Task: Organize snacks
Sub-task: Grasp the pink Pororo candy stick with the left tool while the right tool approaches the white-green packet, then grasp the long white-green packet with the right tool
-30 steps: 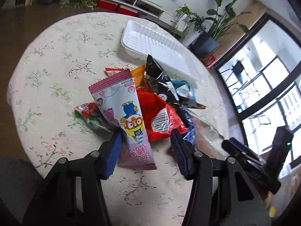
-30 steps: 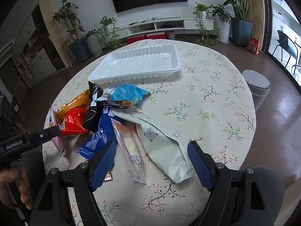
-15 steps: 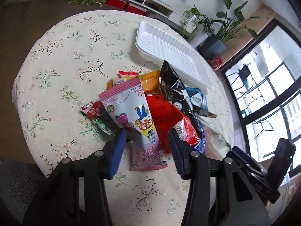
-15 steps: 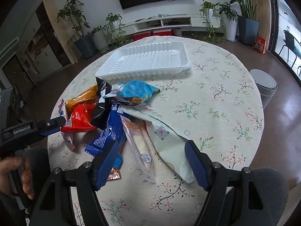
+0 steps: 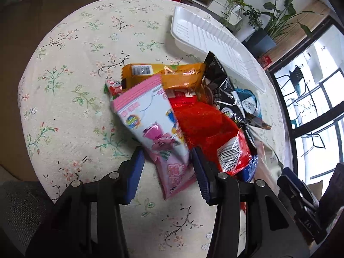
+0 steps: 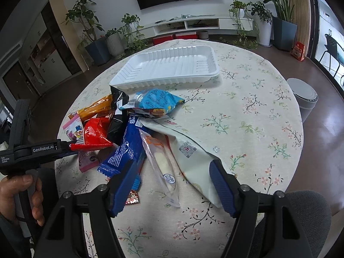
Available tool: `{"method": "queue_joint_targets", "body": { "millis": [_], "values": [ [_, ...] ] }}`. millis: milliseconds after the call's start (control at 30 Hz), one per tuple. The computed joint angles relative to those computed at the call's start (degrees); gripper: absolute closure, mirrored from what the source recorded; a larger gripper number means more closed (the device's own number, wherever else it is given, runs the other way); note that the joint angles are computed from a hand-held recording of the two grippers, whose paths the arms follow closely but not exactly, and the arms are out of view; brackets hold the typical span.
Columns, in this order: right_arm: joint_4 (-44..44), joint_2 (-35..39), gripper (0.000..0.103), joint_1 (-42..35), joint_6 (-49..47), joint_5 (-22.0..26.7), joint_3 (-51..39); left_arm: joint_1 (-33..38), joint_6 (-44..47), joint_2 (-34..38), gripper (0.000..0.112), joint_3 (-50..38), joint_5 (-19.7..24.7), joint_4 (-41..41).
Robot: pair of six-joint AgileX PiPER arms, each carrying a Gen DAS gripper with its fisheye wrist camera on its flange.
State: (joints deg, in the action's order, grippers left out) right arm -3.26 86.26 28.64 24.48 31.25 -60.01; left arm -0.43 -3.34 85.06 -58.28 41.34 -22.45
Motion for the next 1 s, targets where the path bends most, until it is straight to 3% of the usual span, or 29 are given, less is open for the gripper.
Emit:
{"method": "queue_joint_targets", "body": {
  "millis": [133, 167, 200, 467, 633, 767, 1000],
  "values": [
    [1.6, 0.1, 0.030, -0.4, -1.5, -0.7, 0.6, -0.5, 1.1, -0.5, 0.071, 1.0, -3.2, -2.1],
    [1.9, 0.1, 0.031, -0.5, -1.9, -0.8, 0.7, -0.2, 2.2, -0.8, 0.082, 1.5, -3.9, -3.2],
    [1.9, 0.1, 0.032, -0.5, -2.1, -0.9, 0.8, -0.2, 2.9, -1.1, 0.084, 1.8, -4.2, -3.4],
    [1.8, 0.3, 0.048, 0.2, -2.6, -0.5, 0.8, -1.6, 8.1, -6.0, 0.091, 5.0, -7.7, -2.9],
    [0.0, -0.3, 0.048, 0.6, -0.7, -0.2, 0.7, 2.5, 17.1, -8.3, 0.091, 7.6, -5.2, -10.5],
    [2.7, -0.4, 0.050, 0.1, -3.2, 0.2, 0.3, 7.6, 25.9, -10.8, 0.091, 9.2, 0.3, -18.0],
    [4.1, 1.2, 0.051, -0.8, -5.9, 3.4, -2.8, 12.7, 34.1, -14.7, 0.091, 10.7, 8.4, -23.1]
  ]
}}
